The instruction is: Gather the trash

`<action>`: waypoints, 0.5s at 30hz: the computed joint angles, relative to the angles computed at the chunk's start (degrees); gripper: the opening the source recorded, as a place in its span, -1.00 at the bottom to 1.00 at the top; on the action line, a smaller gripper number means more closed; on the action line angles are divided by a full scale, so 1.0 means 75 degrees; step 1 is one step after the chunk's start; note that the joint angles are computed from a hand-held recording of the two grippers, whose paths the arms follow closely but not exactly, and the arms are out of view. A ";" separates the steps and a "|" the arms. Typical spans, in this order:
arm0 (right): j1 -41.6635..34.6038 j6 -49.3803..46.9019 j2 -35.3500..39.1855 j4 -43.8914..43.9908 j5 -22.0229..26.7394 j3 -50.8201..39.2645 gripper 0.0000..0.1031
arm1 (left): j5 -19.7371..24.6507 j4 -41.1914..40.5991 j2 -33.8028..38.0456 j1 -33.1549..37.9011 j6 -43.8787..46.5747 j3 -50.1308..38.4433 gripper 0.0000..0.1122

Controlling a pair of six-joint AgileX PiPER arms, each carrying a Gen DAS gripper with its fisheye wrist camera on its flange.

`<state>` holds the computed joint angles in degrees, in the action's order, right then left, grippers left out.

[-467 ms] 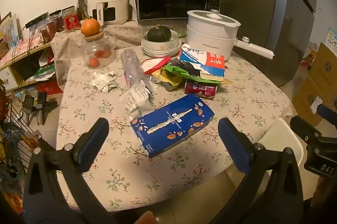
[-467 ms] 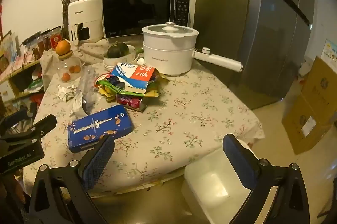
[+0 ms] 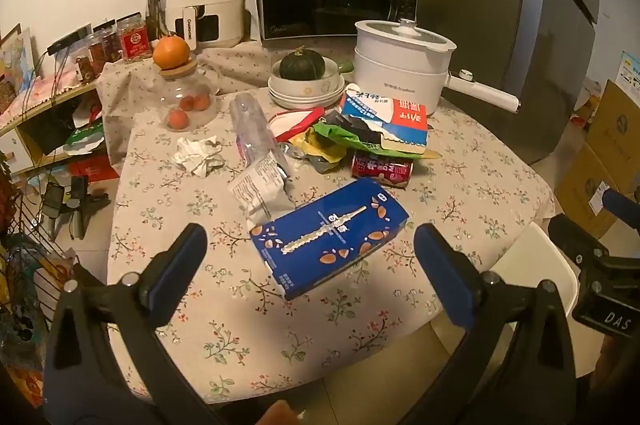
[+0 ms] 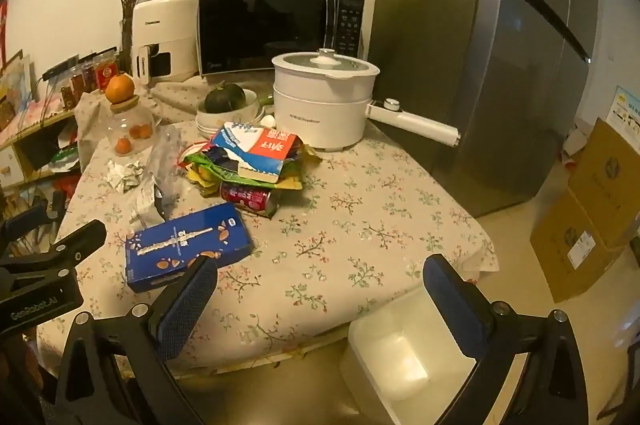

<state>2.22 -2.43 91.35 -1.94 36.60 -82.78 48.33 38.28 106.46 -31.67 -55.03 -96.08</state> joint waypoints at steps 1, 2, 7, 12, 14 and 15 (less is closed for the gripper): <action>-0.0004 -0.0001 0.0000 0.0007 0.0008 -0.0012 1.00 | 0.0015 0.0014 0.0087 0.0005 0.0000 -0.0088 0.83; 0.0002 0.0017 0.0017 0.0000 0.0045 -0.0057 1.00 | 0.0116 0.0048 0.0068 -0.0070 0.0007 -0.0127 0.83; -0.0077 -0.0020 0.0054 0.0149 0.0120 -0.0196 1.00 | 0.0136 0.0006 0.0112 -0.0035 0.0035 -0.0167 0.83; -0.0077 0.0013 0.0035 0.0153 0.0097 -0.0148 1.00 | -0.0024 0.0032 0.0005 -0.0023 0.0014 0.0061 0.83; -0.0062 0.0042 -0.0009 0.0120 0.0021 -0.0063 1.00 | -0.0051 0.0071 -0.0009 -0.0051 -0.0019 0.0122 0.83; -0.0061 0.0042 -0.0011 0.0122 0.0010 -0.0060 1.00 | -0.0057 0.0074 -0.0011 -0.0055 -0.0016 0.0133 0.83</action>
<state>1.76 -2.11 91.27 -1.03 36.67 -83.24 47.90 38.84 106.38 -32.08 -55.15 -95.08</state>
